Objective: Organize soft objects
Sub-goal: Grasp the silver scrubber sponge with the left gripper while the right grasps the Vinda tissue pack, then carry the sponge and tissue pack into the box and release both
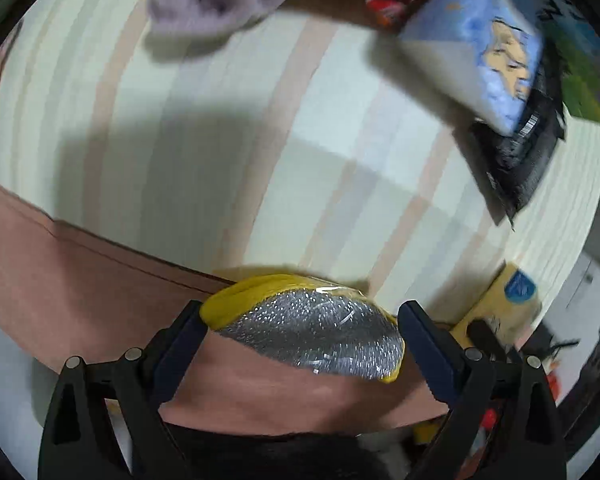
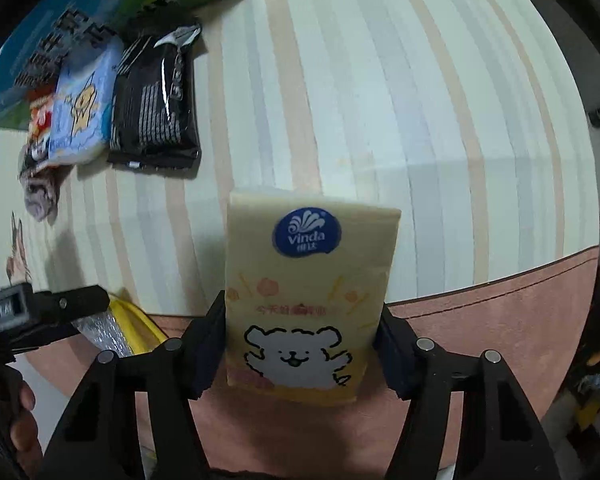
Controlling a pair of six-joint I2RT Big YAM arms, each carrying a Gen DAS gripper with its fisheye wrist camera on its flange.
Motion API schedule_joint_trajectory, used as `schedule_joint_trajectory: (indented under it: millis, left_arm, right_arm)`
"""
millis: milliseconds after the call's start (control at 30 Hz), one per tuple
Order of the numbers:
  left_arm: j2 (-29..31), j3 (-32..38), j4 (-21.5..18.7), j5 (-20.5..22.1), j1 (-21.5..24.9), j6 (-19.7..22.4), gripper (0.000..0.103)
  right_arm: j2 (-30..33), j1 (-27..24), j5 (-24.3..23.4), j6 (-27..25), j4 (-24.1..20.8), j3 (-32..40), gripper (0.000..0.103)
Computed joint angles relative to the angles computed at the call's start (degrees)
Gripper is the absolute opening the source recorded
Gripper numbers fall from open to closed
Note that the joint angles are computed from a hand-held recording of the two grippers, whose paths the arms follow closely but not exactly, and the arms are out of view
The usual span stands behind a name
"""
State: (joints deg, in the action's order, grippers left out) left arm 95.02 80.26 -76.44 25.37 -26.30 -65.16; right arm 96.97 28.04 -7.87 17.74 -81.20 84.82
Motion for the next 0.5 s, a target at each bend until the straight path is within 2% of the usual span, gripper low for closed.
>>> schedule_joint_trajectory:
  millis: [33, 100, 133, 233, 300, 367, 433, 500]
  left_arm:
    - [-0.2, -0.8, 1.2, -0.4, 0.0, -0.6, 0.091]
    - [1.3, 1.0, -0.1, -2.8, -0.5, 0.8, 0.09]
    - [2.3, 3.2, -1.0, -5.1, -1.0, 2.9, 0.081]
    - [7.5, 12.2, -6.7, -12.0, -2.6, 13.1, 0.058]
    - [11.8, 19.4, -10.7, -16.0, -3.4, 19.4, 0.056]
    - [14.8, 25.3, -14.6, -18.0, -4.1, 21.4, 0.059]
    - [15.1, 27.9, -14.7, -17.1, -3.6, 20.0, 0.059]
    - [12.4, 25.8, -13.7, -14.4, -3.4, 16.7, 0.064]
  right_arm:
    - [-0.2, 0.2, 0.7, -0.6, -0.2, -0.1, 0.067]
    - [-0.6, 0.3, 1.4, -1.5, -0.5, -0.6, 0.067]
    - [-0.8, 0.4, 1.5, -1.9, -0.8, -0.7, 0.067]
    - [-1.2, 0.6, 1.4, -1.9, -0.8, -1.1, 0.067]
    - [-1.5, 0.4, 1.0, -2.0, -1.0, -1.3, 0.067]
    - [-2.0, 0.1, 0.3, -1.9, -1.0, -1.4, 0.067]
    - [-2.9, -1.6, -1.4, -2.6, -1.6, -1.6, 0.067]
    - [-3.1, -2.9, -2.7, -3.1, -2.4, -1.2, 0.067]
